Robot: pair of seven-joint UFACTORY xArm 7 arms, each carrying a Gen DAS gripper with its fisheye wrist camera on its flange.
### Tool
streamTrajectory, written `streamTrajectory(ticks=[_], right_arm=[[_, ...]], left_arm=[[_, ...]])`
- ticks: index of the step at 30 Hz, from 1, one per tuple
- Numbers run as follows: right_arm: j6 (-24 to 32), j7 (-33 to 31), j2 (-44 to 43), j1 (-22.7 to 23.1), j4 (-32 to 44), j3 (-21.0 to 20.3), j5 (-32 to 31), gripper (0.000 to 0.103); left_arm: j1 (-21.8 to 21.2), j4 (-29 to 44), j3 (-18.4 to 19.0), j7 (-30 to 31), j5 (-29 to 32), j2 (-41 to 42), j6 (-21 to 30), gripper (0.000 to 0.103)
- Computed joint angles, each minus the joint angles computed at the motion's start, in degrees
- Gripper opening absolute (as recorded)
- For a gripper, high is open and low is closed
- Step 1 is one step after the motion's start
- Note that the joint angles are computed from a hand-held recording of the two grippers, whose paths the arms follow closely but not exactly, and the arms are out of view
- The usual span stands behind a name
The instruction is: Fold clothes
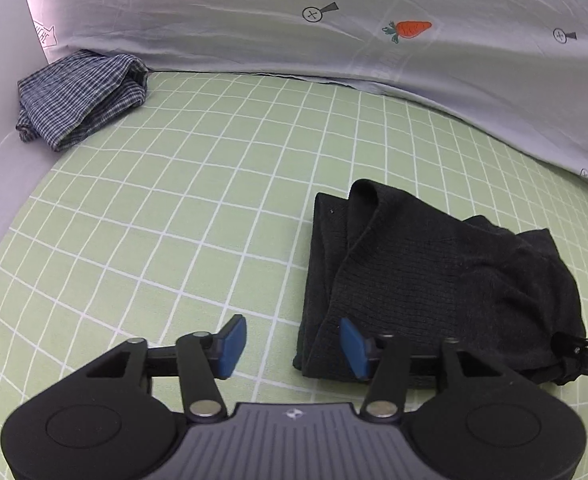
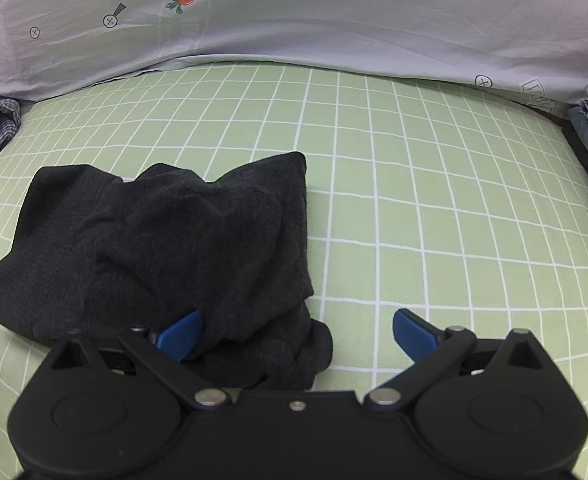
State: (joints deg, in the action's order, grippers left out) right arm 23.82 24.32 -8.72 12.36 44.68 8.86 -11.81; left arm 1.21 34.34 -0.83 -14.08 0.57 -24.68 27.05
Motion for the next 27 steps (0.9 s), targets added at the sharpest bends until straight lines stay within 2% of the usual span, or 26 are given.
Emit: streamTrajectory(ticks=[1, 3, 5, 7, 10, 12, 20, 24, 27], right_arm=[[0.93, -0.71, 0.28, 0.3, 0.73, -0.38, 1.58, 0.103], [2.97, -2.61, 1.11, 0.94, 2.63, -0.97, 4.79, 0.103], [4.18, -4.28, 2.15, 1.4, 4.67, -1.23, 7.12, 0.103], [5.73, -5.3, 3.44, 1.7, 6.72, -1.27, 8.79, 0.103], [8.79, -5.25, 6.73, 1.82, 10.49, -1.1, 8.22, 0.103], [9.76, -5.2, 8.6, 1.97, 12.15, -1.19, 8.18, 0.103], [10.02, -8.78, 12.78, 2.02, 14.22, -1.6, 13.02, 0.103], [10.06, -12.59, 13.76, 1.43, 14.92, -1.65, 16.82, 0.103], [9.52, -15.13, 14.03, 1.4, 15.09, -1.53, 17.57, 0.103]], left_arm=[[-2.07, 0.15, 2.22, 2.45, -3.0, 0.36, -0.77, 0.08], [-5.48, 0.98, 5.82, 7.58, -8.85, 1.46, -1.25, 0.081], [-6.78, 3.43, 6.84, 10.73, -12.51, 4.57, 0.5, 0.083], [-6.27, 5.12, 6.04, 12.42, -13.54, 7.56, 1.34, 0.083], [-4.33, 7.11, 3.69, 12.01, -11.44, 10.97, 2.71, 0.083], [-4.1, 7.87, 3.72, 13.61, -12.69, 12.2, 3.11, 0.084], [-2.68, 11.19, 3.66, 18.79, -16.91, 16.27, 5.74, 0.094], [-2.36, 12.13, 2.45, 19.09, -15.96, 17.55, 5.17, 0.099], [-2.42, 12.93, 1.71, 18.35, -14.78, 18.39, 5.09, 0.098]])
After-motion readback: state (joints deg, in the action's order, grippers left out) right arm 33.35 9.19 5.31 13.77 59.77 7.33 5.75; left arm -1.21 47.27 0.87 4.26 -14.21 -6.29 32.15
